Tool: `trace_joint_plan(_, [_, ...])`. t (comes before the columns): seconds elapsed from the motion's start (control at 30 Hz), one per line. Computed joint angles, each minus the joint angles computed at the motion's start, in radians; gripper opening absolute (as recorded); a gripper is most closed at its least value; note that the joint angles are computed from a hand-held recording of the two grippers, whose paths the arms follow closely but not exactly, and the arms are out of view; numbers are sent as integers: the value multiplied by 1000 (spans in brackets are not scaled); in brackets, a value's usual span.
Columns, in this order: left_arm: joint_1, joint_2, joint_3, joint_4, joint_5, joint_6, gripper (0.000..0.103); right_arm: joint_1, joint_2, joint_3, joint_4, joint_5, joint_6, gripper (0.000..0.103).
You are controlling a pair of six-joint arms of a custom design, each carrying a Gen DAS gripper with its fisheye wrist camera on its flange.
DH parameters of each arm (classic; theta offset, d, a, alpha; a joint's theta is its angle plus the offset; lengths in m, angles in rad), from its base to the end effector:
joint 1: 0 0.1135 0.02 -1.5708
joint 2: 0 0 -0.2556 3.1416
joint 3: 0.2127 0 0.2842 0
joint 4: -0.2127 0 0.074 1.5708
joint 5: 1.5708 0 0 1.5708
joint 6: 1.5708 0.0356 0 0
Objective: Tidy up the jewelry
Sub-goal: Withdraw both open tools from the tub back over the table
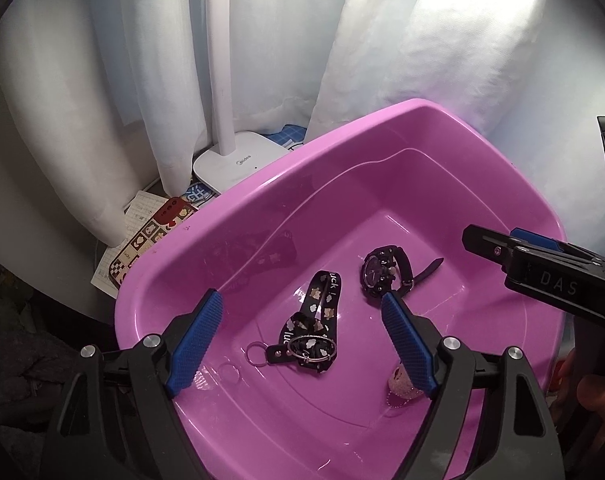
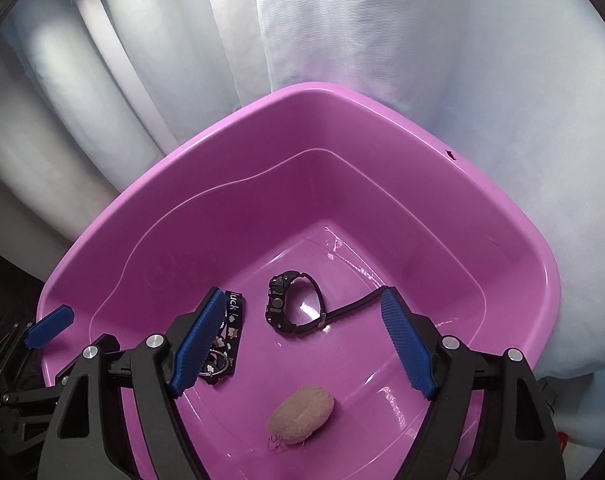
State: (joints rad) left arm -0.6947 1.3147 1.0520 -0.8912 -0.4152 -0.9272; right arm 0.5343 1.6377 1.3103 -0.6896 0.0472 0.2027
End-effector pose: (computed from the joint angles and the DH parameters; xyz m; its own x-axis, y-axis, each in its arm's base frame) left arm 0.2260 -0.1697 0.2491 -0.7897 -0.2947 -0.5380 -0.2857 0.9528 -0.1026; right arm 0.3253 0.1906 0.2428 -0.8151 -0.2486 -0.5232 -0.3300 0.9416 0.0666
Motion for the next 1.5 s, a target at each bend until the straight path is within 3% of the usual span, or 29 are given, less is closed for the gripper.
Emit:
trace_joint_plan(0.5, [-106, -46, 11, -82, -72, -92, 80, 19, -205, -164, 30, 12, 34, 77])
trace_joint_plan(0.87, [-240, -65, 30, -186, -165, -215, 84, 78, -457, -386, 85, 38, 126, 77])
trace_joint_plan(1.07, [-336, -56, 69, -272, -219, -310, 84, 119, -657, -505, 47, 89, 182, 77])
trace_joint_plan(1.3, [-502, 5, 140, -371, -277, -444, 88, 182, -1021, -653, -147, 188, 289, 77])
trace_joint_plan(1.5, [-661, 103, 217, -426, -294, -557, 89, 181, -1431, -725, -504, 259, 375, 77])
